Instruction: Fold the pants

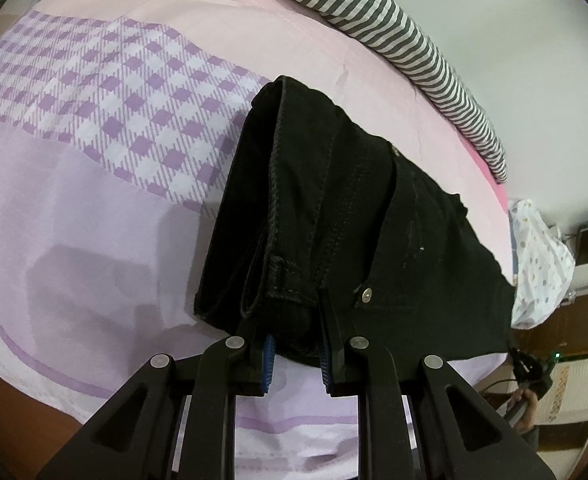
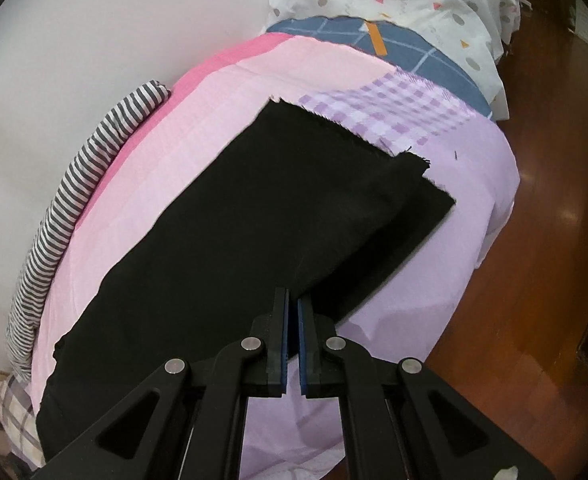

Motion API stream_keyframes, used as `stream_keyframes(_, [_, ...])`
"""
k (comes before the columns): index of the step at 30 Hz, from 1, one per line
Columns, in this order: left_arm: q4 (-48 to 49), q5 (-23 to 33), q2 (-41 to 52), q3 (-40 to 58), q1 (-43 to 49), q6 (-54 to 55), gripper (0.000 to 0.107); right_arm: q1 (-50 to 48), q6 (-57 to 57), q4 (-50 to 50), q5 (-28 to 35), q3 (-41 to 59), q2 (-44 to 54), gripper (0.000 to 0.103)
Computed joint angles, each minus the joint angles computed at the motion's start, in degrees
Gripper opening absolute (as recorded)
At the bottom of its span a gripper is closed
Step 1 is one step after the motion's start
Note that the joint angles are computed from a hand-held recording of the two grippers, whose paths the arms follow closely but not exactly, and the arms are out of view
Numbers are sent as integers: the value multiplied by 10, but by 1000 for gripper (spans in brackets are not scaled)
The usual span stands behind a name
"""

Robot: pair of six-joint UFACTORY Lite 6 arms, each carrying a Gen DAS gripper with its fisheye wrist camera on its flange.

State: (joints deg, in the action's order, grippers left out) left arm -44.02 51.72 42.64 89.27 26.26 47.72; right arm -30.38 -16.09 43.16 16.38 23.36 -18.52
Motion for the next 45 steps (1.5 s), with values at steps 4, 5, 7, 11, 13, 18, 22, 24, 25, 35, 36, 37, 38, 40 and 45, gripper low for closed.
stream_keyframes(4, [3, -50, -15, -32, -18, 14, 20, 1, -78, 85, -21, -4, 44, 3])
stream_keyframes(5, [1, -60, -21, -40, -21, 20, 22, -1, -99, 104, -22, -7, 43, 4])
stream_keyframes(7, [0, -86, -38, -61, -29, 33, 24, -8, -129, 125, -15, -6, 46, 5])
stream_keyframes(11, [12, -122, -61, -89, -47, 36, 27, -52, -243, 221, 32, -2, 54, 8])
stream_keyframes(13, [21, -131, -78, -104, -51, 39, 30, -74, -292, 261, 53, -2, 61, 9])
stream_keyframes(18, [64, -154, -137, -156, -53, 45, 43, -125, -407, 358, 102, 3, 95, 12])
stream_keyframes(22, [58, -174, -203, -219, -36, 86, 42, -169, -458, 403, 138, 13, 129, 12])
stream_keyframes(24, [17, -178, -252, -260, -33, 130, 42, -190, -477, 416, 153, 19, 143, 12])
stream_keyframes(25, [-8, -181, -275, -277, -38, 155, 43, -205, -487, 420, 165, 25, 155, 12])
stream_keyframes(35, [-214, -252, -329, -331, -317, 326, 43, -271, -475, 361, 229, 79, 174, 9])
stream_keyframes(36, [-236, -263, -314, -323, -360, 344, 43, -276, -473, 355, 234, 86, 175, 9])
stream_keyframes(37, [-253, -276, -300, -315, -397, 359, 43, -279, -472, 350, 236, 91, 177, 9])
stream_keyframes(38, [-266, -290, -284, -306, -434, 372, 43, -283, -469, 346, 241, 97, 182, 8])
stream_keyframes(40, [-292, -318, -242, -277, -512, 397, 43, -301, -465, 348, 273, 104, 196, 5])
stream_keyframes(45, [-258, -348, -155, -189, -640, 353, 43, -327, -442, 341, 328, 115, 187, 5])
